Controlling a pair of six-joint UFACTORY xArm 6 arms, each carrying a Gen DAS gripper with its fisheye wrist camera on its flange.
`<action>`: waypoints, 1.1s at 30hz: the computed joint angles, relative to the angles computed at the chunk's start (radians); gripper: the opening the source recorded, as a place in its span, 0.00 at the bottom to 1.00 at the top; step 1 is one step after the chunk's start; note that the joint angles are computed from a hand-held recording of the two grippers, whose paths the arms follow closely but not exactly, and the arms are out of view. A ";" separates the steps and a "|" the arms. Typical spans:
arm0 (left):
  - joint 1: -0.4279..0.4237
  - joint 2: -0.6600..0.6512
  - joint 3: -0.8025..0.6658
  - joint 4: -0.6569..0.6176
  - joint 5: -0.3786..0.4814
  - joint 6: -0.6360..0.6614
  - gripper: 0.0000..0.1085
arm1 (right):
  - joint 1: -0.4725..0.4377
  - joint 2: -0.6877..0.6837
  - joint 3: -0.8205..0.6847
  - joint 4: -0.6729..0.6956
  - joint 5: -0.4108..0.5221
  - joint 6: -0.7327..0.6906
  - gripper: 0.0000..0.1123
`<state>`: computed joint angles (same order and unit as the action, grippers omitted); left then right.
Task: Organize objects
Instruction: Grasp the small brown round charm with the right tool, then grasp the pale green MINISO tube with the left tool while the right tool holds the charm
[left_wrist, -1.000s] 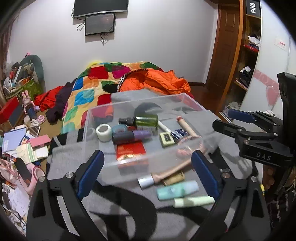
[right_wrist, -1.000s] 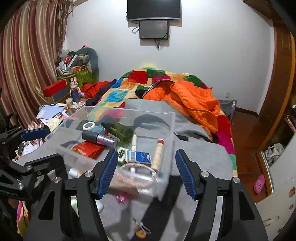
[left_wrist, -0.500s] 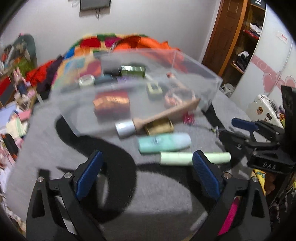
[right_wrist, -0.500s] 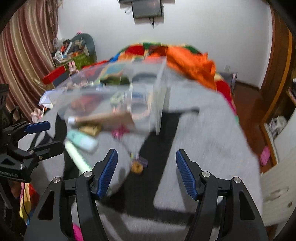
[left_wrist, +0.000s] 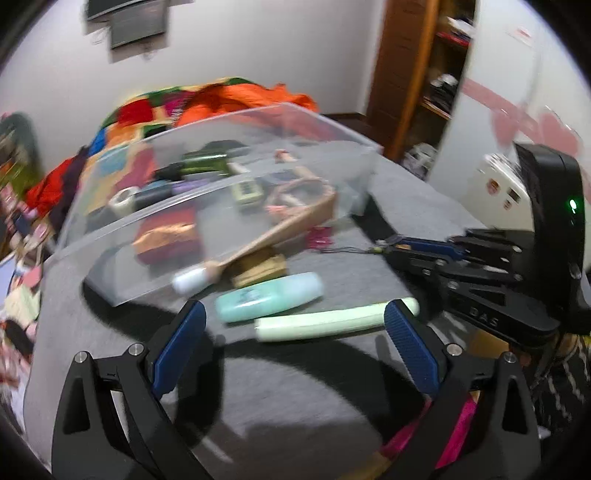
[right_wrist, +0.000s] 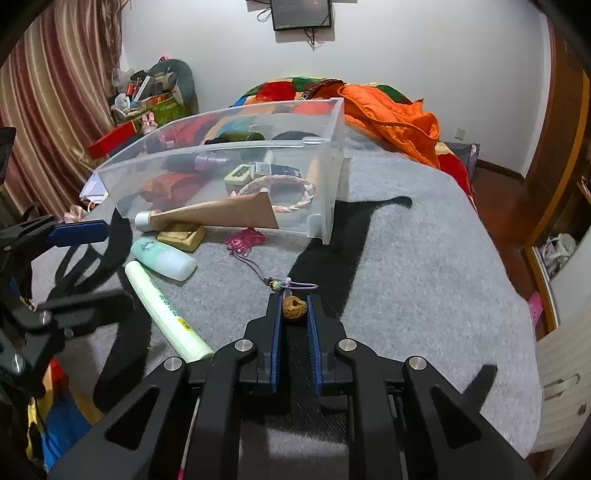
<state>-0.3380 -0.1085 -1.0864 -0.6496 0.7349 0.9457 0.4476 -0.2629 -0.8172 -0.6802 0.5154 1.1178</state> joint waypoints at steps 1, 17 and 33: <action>-0.007 0.014 -0.016 0.009 0.027 0.010 0.91 | -0.002 -0.005 0.005 0.003 -0.003 0.002 0.10; -0.022 0.058 -0.068 0.112 0.174 0.015 0.76 | 0.012 -0.079 0.062 0.025 0.014 -0.005 0.11; 0.009 0.027 -0.060 0.105 0.214 -0.002 0.14 | 0.025 -0.130 0.062 -0.032 0.028 0.031 0.11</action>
